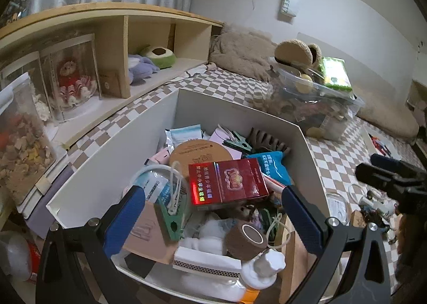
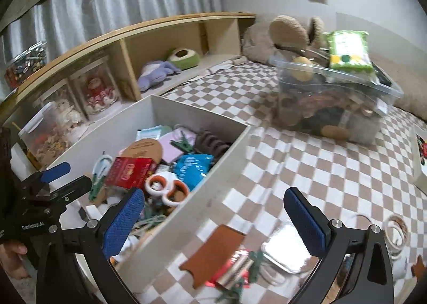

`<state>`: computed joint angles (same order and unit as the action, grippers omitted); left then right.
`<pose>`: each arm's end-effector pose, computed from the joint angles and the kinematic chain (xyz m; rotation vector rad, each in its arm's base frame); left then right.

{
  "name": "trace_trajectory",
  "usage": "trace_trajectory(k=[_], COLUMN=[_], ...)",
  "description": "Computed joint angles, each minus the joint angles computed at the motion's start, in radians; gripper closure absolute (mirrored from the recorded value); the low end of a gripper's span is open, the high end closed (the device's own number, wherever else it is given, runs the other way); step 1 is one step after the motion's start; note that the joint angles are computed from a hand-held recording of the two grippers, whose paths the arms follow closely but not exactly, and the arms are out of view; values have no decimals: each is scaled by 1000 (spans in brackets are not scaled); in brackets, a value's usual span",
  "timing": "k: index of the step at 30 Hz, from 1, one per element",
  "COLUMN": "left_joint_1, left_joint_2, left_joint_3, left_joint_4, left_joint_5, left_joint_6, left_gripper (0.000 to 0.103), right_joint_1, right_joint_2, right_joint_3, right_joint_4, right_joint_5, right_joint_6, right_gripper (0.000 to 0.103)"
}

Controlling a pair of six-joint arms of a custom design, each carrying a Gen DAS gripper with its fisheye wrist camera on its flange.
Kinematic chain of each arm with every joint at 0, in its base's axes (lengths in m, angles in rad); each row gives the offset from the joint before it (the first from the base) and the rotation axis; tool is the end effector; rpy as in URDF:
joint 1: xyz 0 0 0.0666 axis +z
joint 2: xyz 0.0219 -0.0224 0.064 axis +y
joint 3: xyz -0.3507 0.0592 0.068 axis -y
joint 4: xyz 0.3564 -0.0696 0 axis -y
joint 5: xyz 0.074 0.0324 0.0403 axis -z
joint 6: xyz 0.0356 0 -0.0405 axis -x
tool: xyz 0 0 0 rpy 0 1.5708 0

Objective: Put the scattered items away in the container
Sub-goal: 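Lift both tools out of the white box and back away, then move both tools back over the remaining items on the bed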

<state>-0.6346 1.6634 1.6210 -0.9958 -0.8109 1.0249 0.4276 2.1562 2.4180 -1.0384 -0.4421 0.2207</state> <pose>0.4402 -0.2926 0.3734 -0.6787 2.1063 0.1945 0.6237 0.3005 0.4030 -0.9485 2.1347 0.6205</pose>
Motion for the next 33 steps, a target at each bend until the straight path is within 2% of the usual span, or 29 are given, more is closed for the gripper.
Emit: trace_trajectory(k=[7,13,24,33], left_joint_1=[-14,-30,-60,-87], left_joint_2=[38,103,197,267], left_joint_3=[47,127,243,337], left_joint_4=[9,-11,-2,29], left_joint_5=[-1,3,29,21], left_joint_6=[-34,-88,-170,-237], left_gripper=[0,0,0,0], right_joint_1=[-59,-110,-194,-255], right_joint_2=[-39,-63,-103,-128], right_joint_3=[-68,-107,-182,-235], right_joint_4=[34,48,77,90], right_joint_5=[21,36,68,101], right_joint_6=[7,14,44,76], right_gripper=[0,0,0,0])
